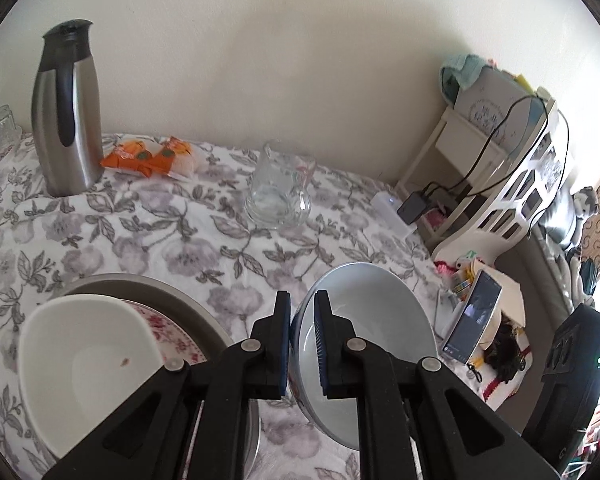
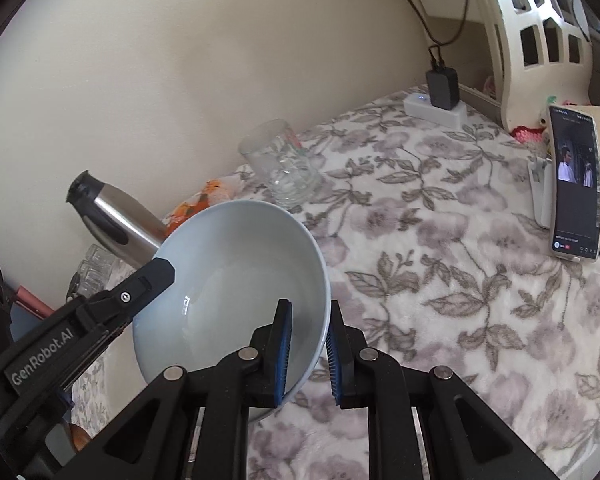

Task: Organize plates and bowls
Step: 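Lift the white round bowl and carry it over the steel basin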

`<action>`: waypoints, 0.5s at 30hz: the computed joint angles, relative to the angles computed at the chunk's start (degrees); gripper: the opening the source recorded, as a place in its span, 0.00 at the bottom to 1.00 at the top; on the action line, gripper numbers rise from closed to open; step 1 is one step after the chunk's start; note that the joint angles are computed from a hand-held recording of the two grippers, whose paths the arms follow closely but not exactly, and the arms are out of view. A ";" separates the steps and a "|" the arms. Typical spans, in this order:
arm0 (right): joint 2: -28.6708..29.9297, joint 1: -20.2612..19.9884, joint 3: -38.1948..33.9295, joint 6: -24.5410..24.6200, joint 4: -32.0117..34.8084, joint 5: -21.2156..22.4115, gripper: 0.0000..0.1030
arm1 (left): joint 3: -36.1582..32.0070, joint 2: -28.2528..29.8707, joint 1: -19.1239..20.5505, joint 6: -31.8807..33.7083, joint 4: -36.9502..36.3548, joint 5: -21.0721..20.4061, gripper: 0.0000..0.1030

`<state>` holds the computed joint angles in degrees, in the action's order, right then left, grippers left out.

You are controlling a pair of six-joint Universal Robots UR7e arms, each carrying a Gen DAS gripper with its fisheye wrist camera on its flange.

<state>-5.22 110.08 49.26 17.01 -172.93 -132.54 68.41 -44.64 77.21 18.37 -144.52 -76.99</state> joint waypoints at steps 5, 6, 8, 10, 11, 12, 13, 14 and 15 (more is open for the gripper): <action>2.65 1.41 -5.12 -0.58 2.95 0.31 0.17 | -0.84 -1.62 0.87 -0.90 0.81 -1.20 0.11; 3.27 1.65 -6.32 -0.66 3.70 0.34 0.17 | -1.13 -1.85 1.18 -1.22 0.97 -1.47 0.11; 4.74 2.14 -9.14 -0.82 5.38 0.54 0.17 | -1.67 -2.17 1.64 -1.63 1.28 -1.74 0.11; 6.34 2.59 -12.25 -1.07 7.24 0.71 0.17 | -2.28 -2.58 2.12 -1.99 1.71 -1.99 0.11; 7.19 2.80 -13.86 -1.10 8.17 0.90 0.17 | -2.57 -2.75 2.35 -2.11 1.93 -2.03 0.11; 8.05 2.98 -15.56 -1.06 9.26 1.18 0.17 | -2.89 -2.94 2.61 -2.19 2.10 -2.03 0.11; 8.85 3.14 -17.10 -1.13 10.24 1.38 0.17 | -3.10 -3.11 2.82 -2.25 2.20 -1.99 0.11; 9.87 3.34 -19.05 -1.23 11.44 1.51 0.17 | -3.23 -3.35 3.01 -2.41 2.27 -1.87 0.11; 10.86 3.53 -20.94 -1.24 12.60 1.59 0.17 | -3.61 -3.46 3.31 -2.63 2.52 -1.87 0.11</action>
<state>5.64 113.60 28.32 15.77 -160.33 -130.95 64.80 -48.10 80.52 15.74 -142.00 -78.86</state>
